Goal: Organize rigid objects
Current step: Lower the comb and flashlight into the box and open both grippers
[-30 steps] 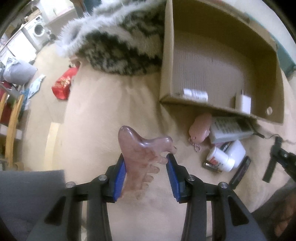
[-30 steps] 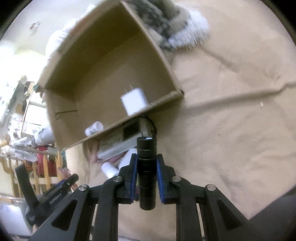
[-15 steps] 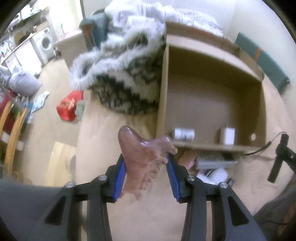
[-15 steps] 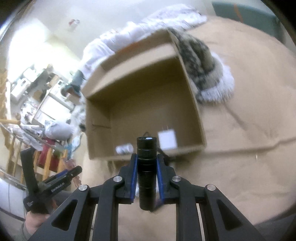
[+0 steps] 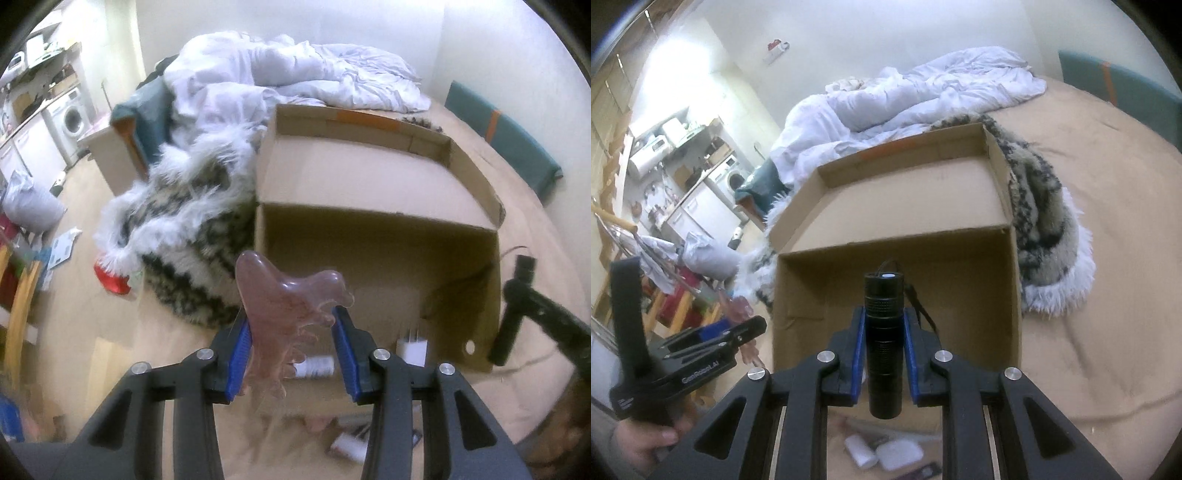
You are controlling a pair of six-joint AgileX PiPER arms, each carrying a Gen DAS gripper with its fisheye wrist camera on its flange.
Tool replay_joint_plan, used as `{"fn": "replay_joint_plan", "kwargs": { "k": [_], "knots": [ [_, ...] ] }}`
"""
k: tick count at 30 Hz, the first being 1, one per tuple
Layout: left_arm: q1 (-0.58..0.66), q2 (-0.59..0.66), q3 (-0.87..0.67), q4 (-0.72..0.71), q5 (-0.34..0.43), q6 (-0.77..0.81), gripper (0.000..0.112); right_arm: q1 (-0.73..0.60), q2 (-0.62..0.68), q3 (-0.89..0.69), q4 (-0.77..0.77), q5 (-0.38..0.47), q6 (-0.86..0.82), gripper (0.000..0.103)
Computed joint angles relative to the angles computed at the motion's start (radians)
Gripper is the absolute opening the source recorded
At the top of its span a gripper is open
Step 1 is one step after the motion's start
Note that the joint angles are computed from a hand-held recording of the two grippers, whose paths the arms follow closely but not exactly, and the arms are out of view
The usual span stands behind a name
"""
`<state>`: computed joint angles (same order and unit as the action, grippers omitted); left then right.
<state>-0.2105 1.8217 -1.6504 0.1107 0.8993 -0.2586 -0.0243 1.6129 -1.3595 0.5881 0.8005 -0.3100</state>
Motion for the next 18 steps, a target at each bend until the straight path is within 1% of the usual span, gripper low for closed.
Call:
{"fn": "replay_joint_plan", "kwargs": {
  "k": [4, 9, 12, 18],
  "knots": [
    [-0.024, 0.088, -0.08, 0.017, 0.011, -0.012, 0.039, 0.007, 0.1, -0.049, -0.012, -0.016, 0.01, 0.021],
    [-0.045, 0.175, -0.136, 0.017, 0.016, -0.028, 0.039, 0.015, 0.181, -0.051, -0.051, -0.039, 0.005, 0.021],
    [-0.057, 0.217, -0.157, 0.025, 0.008, -0.046, 0.039, 0.022, 0.227, -0.067, -0.103, -0.022, 0.039, 0.021],
    [-0.072, 0.27, -0.17, 0.046, -0.008, -0.068, 0.039, 0.02, 0.263, -0.086, -0.105, 0.027, 0.07, 0.021]
  ]
}}
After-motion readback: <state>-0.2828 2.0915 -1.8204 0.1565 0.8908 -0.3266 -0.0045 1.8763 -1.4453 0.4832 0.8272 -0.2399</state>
